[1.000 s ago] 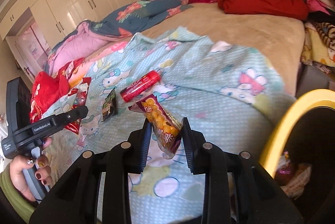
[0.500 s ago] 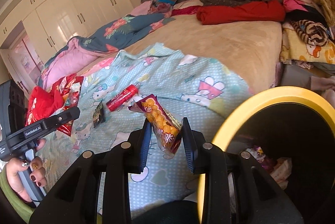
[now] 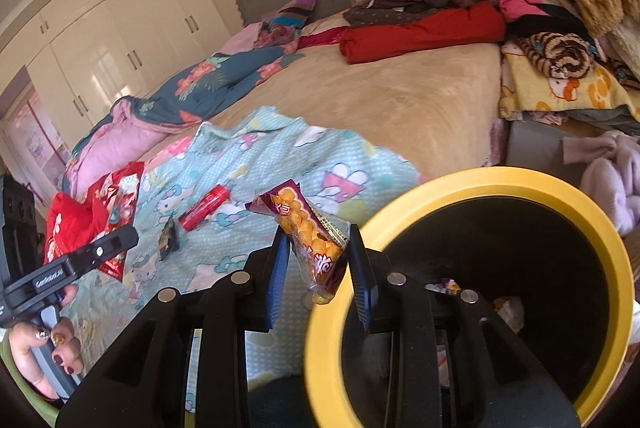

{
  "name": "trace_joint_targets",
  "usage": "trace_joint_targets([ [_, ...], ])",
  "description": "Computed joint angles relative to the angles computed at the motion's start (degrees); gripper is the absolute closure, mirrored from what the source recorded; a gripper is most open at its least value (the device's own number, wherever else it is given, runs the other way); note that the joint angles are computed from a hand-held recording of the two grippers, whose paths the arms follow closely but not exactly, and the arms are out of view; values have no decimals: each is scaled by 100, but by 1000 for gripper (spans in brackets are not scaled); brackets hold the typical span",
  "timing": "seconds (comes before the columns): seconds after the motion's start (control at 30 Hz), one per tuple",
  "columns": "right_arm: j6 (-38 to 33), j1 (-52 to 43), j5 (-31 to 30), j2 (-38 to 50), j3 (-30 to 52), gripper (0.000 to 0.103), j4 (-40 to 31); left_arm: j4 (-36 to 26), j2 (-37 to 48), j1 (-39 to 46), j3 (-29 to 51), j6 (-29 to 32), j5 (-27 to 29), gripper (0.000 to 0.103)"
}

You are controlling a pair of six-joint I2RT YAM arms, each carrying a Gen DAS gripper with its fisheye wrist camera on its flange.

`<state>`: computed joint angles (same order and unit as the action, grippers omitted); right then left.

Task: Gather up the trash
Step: 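Carry the red wrapper and orange snack bag in both tools over the bin, then open both tools to drop the red wrapper and snack bag into the bin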

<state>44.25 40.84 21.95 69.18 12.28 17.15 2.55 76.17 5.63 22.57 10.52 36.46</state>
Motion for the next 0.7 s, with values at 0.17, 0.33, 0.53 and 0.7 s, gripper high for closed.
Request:
trace_joint_targets([
  [0.17,25,-224,-1,-539,-247,75,-290,18,-205,-384,-131,-135,-123,92],
  [0.33,-8,-594,-174,-1106,-505,75,-617,50,-380,-856,-245,-328,-279,92],
  [0.53,-69,-1279,-630,-1649,-810,73,-967,252,-425,-1673,-347,-660,-599,92],
  [0.7,-182,-1895,-949,-2345,-1056,73,-1428,584,-166,-2509,-401,-990,-929,92],
])
